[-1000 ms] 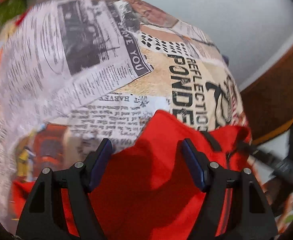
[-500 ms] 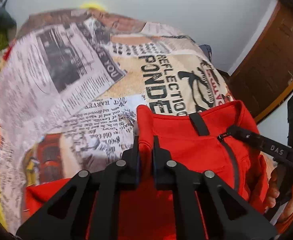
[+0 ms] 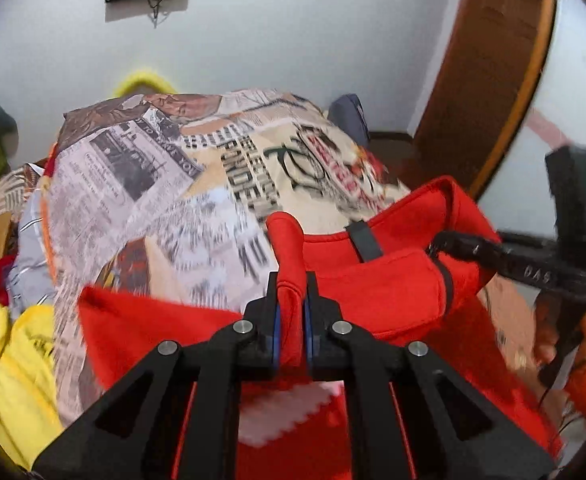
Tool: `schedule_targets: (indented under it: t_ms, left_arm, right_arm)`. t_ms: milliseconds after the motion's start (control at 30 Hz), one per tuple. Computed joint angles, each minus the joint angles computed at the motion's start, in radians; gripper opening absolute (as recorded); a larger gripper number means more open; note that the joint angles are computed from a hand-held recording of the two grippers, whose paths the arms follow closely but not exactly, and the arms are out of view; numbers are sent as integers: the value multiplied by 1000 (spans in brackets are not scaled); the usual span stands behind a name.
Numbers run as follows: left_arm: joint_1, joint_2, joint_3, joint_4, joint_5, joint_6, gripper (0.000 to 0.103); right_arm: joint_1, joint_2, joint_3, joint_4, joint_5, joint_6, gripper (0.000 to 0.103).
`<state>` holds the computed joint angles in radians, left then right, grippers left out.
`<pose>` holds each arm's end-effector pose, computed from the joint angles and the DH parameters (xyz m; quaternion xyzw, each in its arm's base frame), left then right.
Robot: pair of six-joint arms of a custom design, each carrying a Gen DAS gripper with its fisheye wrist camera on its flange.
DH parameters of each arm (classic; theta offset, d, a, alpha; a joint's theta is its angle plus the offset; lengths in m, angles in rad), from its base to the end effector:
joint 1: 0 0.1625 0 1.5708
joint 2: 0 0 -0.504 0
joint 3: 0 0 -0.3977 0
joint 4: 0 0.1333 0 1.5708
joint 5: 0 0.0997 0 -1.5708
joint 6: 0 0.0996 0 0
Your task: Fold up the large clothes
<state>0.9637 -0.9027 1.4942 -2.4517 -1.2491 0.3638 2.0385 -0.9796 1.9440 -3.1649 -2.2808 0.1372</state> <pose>-0.3010 -0.7222 0.2743 0.4353 0.8747 -0.1605 0.1400 0.3462 -0.5339 0.2518 0.0405 -0.8971 0.3756 0.2290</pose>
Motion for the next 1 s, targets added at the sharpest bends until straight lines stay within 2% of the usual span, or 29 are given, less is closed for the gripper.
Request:
schedule_targets:
  t_ms: [167,367,467,600,767,900,1000]
  left_arm:
    - [-17,-92,166,-52,67,29,9]
    - [-7,-154,284,-2,133,-24,15]
    - [11,-188,314,47,106,-76,15]
    - [18,-239,347,92,69,-107,15]
    - [-2,-299,390,86,124,-90,15]
    - [-4,-339,386,81,141,-95,16]
    - [-4,-349,365,49,170,-100,21]
  right_arm:
    - [45,-6,66,55,-2,77,15]
    - [60,-20,140,119,-2,181,23]
    - [78,-31,172,141,-18,190,27]
    - [103,-60,204,200,-40,249,37]
    - [131,-105,222,276,-64,324,38]
    - [169,-131,225,295,-137,346,38]
    - [180,-142,213,295,-180,343,39]
